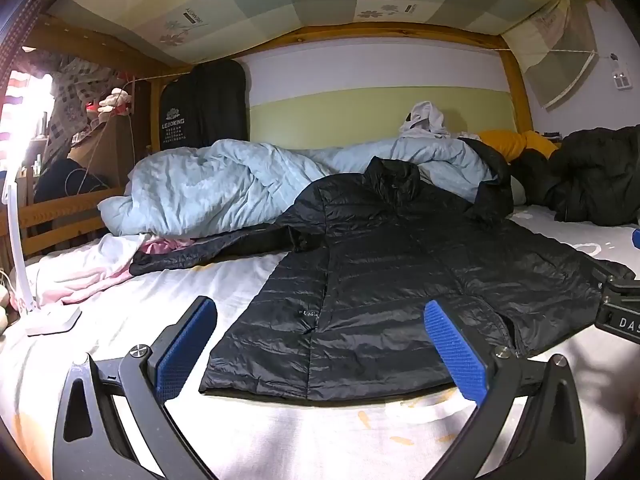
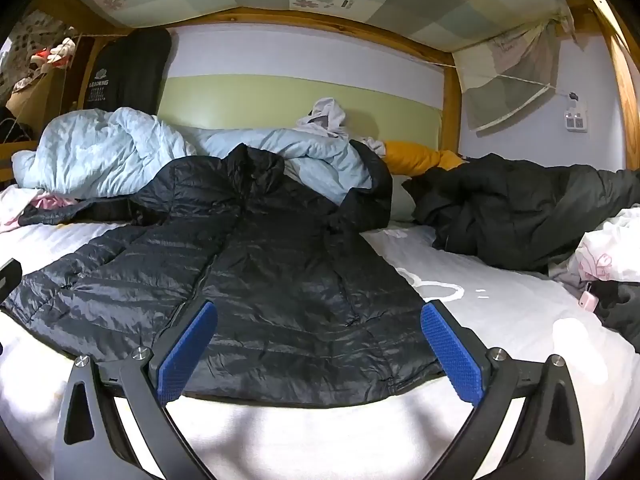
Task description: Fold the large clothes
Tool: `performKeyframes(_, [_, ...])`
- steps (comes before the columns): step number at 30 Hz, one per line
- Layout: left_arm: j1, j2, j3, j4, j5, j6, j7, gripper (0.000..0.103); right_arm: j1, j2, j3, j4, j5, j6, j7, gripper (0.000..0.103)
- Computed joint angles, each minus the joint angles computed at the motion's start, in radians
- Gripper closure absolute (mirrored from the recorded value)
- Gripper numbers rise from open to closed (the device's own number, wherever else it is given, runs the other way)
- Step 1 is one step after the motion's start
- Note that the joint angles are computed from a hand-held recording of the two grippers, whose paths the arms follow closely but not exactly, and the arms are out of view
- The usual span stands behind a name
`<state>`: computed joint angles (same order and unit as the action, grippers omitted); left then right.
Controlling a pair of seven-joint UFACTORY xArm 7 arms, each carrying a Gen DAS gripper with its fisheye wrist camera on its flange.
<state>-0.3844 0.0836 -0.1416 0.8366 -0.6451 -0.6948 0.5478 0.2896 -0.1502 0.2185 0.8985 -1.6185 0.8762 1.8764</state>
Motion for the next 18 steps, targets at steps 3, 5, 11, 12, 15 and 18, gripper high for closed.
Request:
performKeyframes(3, [-0.001, 0.001, 0.0, 0.002, -0.002, 0.001, 0.001, 0.0, 0.002, -0.006, 0.002, -0.005, 0.007, 0.005, -0.017, 0.0])
performKeyframes(5, [-0.002, 0.002, 0.0, 0.001, -0.004, 0.001, 0.002, 0.0, -0.001, -0.009, 0.0, -0.001, 0.011, 0.0, -0.032, 0.0])
performKeyframes(11, [-0.003, 0.002, 0.0, 0.002, -0.006, -0.001, 0.004, 0.0, 0.005, 0.011, 0.002, 0.012, 0.004, 0.01, -0.019, 0.0])
performKeyframes(12, [-0.004, 0.003, 0.0, 0.002, -0.006, -0.001, 0.005, 0.0, 0.005, 0.01, 0.001, 0.011, 0.003, 0.01, -0.018, 0.0])
performKeyframes(15, [-0.003, 0.001, 0.0, 0.002, -0.006, 0.001, 0.005, 0.0, 0.007, 0.014, 0.001, 0.015, 0.003, 0.012, -0.02, 0.0])
performKeyframes(18, [-0.003, 0.002, 0.0, 0.003, -0.007, 0.001, 0.006, 0.0, 0.006, 0.01, 0.0, 0.014, 0.008, 0.01, -0.028, 0.0])
